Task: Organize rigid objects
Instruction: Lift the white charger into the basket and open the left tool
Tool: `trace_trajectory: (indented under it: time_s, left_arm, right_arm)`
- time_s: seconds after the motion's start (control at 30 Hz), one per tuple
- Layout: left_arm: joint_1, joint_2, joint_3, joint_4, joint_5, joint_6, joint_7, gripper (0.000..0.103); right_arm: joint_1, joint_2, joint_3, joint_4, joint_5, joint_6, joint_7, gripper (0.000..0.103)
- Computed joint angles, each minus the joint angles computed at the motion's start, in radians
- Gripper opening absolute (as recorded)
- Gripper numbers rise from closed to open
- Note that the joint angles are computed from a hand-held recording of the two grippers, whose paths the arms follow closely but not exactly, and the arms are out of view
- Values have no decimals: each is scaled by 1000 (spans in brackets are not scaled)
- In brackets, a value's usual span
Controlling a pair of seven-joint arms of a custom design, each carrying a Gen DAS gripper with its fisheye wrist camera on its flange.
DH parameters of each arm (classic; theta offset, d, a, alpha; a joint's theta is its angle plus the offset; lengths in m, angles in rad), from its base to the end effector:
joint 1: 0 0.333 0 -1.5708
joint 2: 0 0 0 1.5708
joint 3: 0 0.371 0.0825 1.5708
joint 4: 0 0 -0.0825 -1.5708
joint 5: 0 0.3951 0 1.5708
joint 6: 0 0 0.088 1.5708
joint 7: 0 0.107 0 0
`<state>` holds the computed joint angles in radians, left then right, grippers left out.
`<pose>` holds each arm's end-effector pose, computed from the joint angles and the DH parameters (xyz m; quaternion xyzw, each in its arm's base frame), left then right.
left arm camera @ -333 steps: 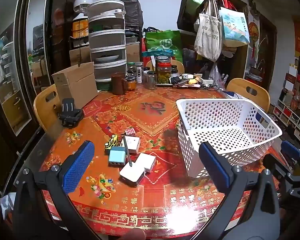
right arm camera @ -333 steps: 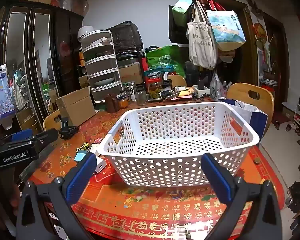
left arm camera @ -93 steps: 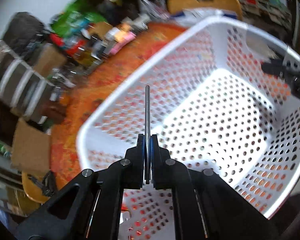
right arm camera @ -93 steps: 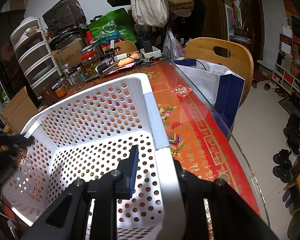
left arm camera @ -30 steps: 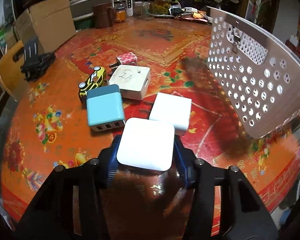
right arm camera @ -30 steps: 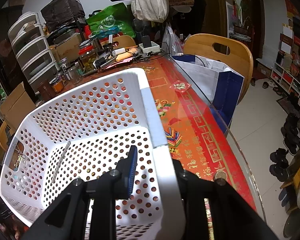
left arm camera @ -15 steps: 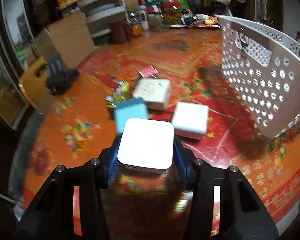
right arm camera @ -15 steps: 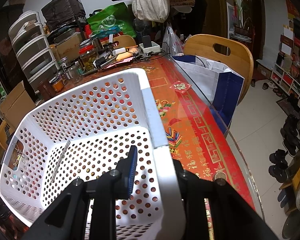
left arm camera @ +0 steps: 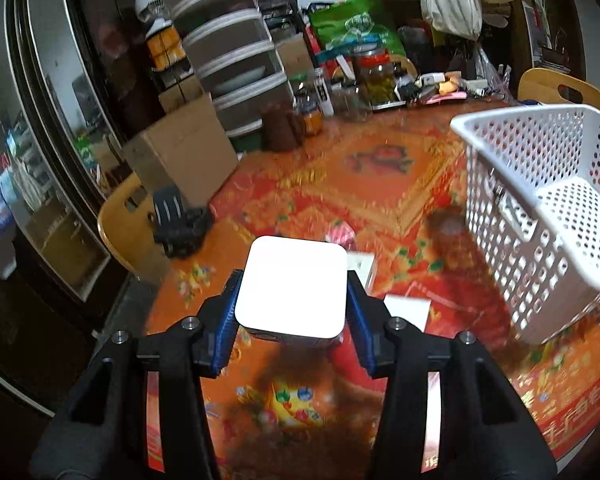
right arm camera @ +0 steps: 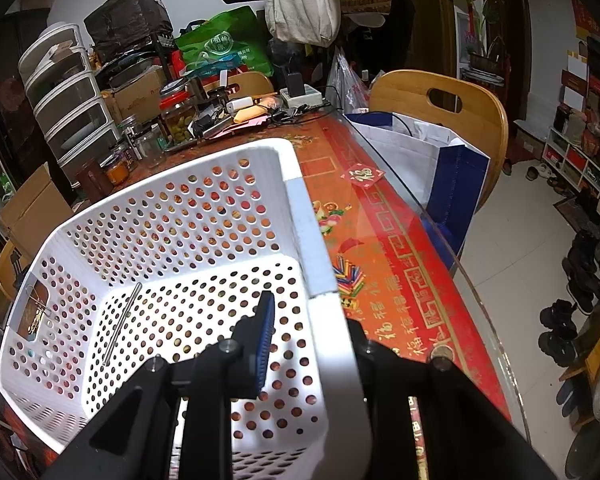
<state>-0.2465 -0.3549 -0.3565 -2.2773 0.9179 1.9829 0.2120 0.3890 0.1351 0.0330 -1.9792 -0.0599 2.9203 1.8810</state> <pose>0.3922 -0.2325 0.5676 -0.7363 0.4933 -0.0927 0.4538 0.5925 0.2688 0.5452 -0.7010 0.5955 -0.1738 0.3518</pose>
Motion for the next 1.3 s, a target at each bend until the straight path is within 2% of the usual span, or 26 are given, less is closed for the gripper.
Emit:
trace_trajectory:
  time_s: [0.17,0.47,0.63,0.7,0.9,1.07,1.2,1.3]
  left_arm:
    - [-1,41,-21,87,56,-56,44,46]
    - [-25,118,-19,215,109,-93,106,46]
    - [-49,201,-21,328,144,-106,159,46]
    - [-67,257,-22,391,153,-138,193,46]
    - [-147,441,23,581,120,-136,379,46]
    - [-213,577,71,718,69,-167,525,46]
    - [-245,650,115,798,23,-198,599,46]
    - [-258,715,136,880,-35,-229,698,46]
  right_arm:
    - [-1,1,2,2,5,-1,-5,22]
    - [-5,1,8,-1,36,9,-34,22]
    - [-9,1,14,-5,66,20,-57,22]
    - [-11,2,17,-5,79,23,-69,22]
    - [-8,2,15,-5,92,19,-81,22]
    - [-9,0,17,-7,100,20,-88,22]
    - [-10,0,18,-6,108,19,-97,22]
    - [-12,0,22,-6,118,20,-106,23]
